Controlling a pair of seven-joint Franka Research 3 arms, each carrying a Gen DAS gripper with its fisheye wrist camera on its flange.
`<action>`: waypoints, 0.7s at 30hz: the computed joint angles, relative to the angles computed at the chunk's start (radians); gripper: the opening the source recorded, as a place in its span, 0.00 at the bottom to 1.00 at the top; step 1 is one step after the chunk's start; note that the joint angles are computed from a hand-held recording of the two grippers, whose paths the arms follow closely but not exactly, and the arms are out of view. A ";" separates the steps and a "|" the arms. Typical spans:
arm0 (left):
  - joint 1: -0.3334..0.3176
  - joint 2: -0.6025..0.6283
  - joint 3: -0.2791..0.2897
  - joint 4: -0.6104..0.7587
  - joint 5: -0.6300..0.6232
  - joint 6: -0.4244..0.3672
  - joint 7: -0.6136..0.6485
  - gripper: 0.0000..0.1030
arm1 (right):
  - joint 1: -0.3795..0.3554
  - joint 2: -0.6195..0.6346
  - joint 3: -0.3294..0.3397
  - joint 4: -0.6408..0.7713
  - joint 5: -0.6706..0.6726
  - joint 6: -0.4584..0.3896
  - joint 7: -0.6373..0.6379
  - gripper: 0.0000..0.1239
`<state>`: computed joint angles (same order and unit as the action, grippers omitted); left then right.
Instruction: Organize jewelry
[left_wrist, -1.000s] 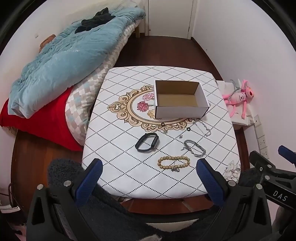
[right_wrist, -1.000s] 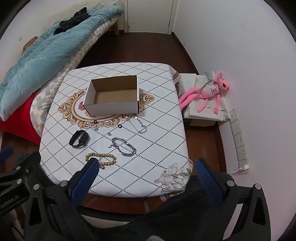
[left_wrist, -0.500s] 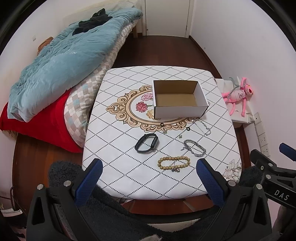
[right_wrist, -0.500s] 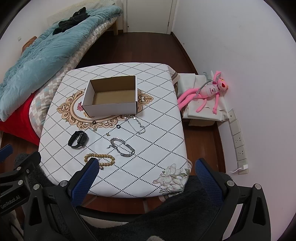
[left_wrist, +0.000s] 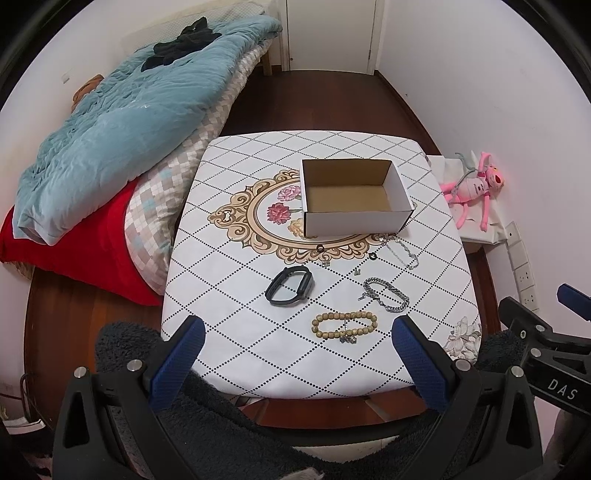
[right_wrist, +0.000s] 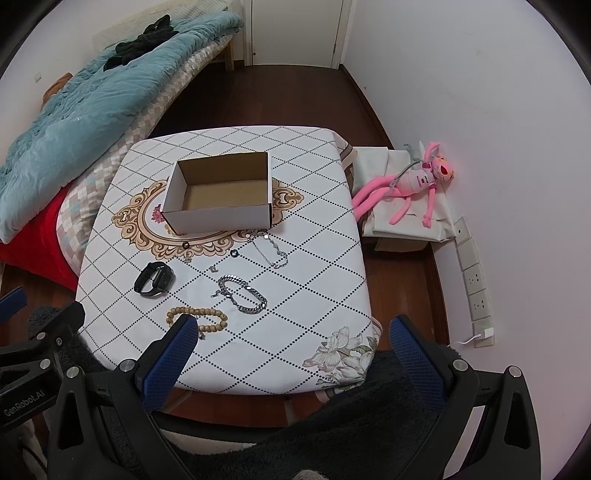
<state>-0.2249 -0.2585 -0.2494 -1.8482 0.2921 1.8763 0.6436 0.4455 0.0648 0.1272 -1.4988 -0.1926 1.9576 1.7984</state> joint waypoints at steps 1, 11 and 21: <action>0.000 0.000 0.000 0.000 0.000 0.000 0.000 1.00 | 0.000 0.000 0.000 -0.001 0.000 0.000 0.000 0.83; -0.003 0.007 -0.004 0.003 0.004 0.003 -0.004 1.00 | -0.001 -0.002 0.000 -0.004 0.001 0.002 0.000 0.83; -0.006 0.016 -0.003 0.015 0.009 -0.001 -0.004 1.00 | -0.002 -0.002 -0.001 -0.003 0.003 0.002 -0.004 0.83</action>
<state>-0.2304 -0.2423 -0.2527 -1.8332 0.3007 1.8755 0.6397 0.4438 0.0632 0.1262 -1.5018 -0.1896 1.9600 1.7941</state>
